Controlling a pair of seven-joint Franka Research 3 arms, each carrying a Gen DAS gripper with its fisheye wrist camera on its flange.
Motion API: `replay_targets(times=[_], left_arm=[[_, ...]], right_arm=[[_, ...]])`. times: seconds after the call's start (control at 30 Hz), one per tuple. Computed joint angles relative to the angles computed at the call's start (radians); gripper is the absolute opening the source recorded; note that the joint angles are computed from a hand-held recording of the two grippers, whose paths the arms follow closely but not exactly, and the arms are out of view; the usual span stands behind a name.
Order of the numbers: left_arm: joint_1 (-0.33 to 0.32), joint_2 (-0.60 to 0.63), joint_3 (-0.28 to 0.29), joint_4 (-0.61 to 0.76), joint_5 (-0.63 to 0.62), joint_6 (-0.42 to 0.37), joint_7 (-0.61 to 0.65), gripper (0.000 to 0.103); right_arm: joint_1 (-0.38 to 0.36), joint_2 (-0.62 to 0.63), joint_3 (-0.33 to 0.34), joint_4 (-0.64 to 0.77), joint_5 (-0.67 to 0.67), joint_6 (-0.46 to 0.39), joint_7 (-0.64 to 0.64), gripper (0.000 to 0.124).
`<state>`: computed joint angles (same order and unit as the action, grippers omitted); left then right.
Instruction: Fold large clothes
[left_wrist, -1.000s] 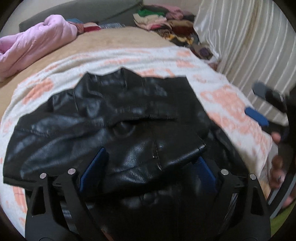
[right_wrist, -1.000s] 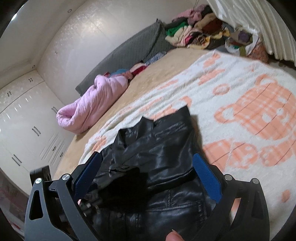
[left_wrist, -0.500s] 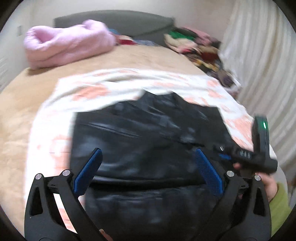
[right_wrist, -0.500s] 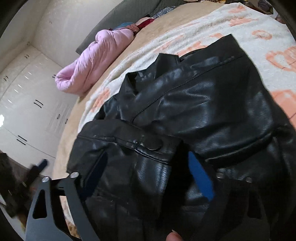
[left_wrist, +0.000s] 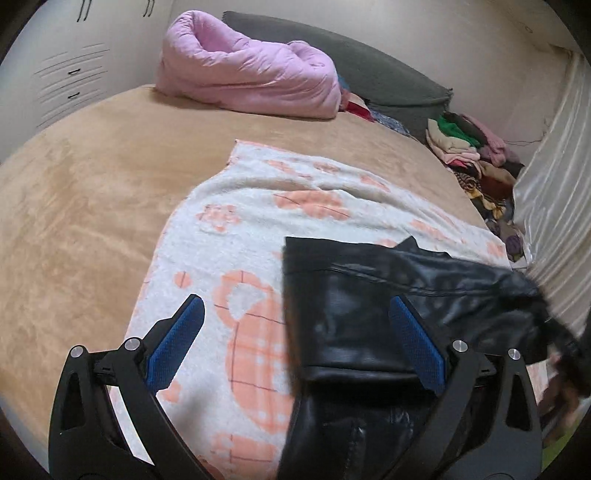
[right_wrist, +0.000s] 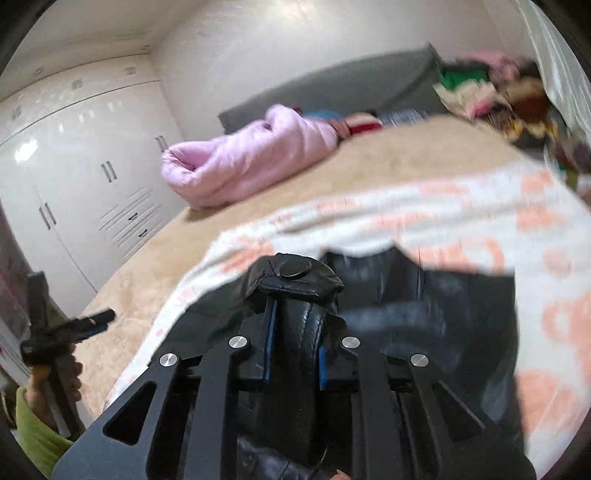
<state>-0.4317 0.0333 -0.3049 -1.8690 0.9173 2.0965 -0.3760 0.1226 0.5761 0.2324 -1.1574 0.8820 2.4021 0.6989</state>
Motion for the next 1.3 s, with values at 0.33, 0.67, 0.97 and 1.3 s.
replay_targets(times=[0.33,0.67,0.97,1.3], left_arm=[[0.0,0.087,0.025,0.1,0.014,0.048,0.118,0.093],[-0.034,0.28,0.095,0.291,-0.038,0.1,0.337,0.093],[-0.043,0.342,0.145,0.296,-0.06,0.22,0.393,0.051],[-0.026,0.395,0.141,0.311,-0.2,0.282,0.513,0.026]], right_arm=[[-0.002,0.068,-0.016,0.186,-0.097,0.016,-0.021,0.015],[-0.025,0.073,-0.042,0.125,-0.163,0.032,0.031,0.015],[-0.008,0.068,-0.068,0.086,-0.24,0.059,0.072,0.016],[0.024,0.095,-0.099,0.097,-0.346,0.093,0.139,0.026]])
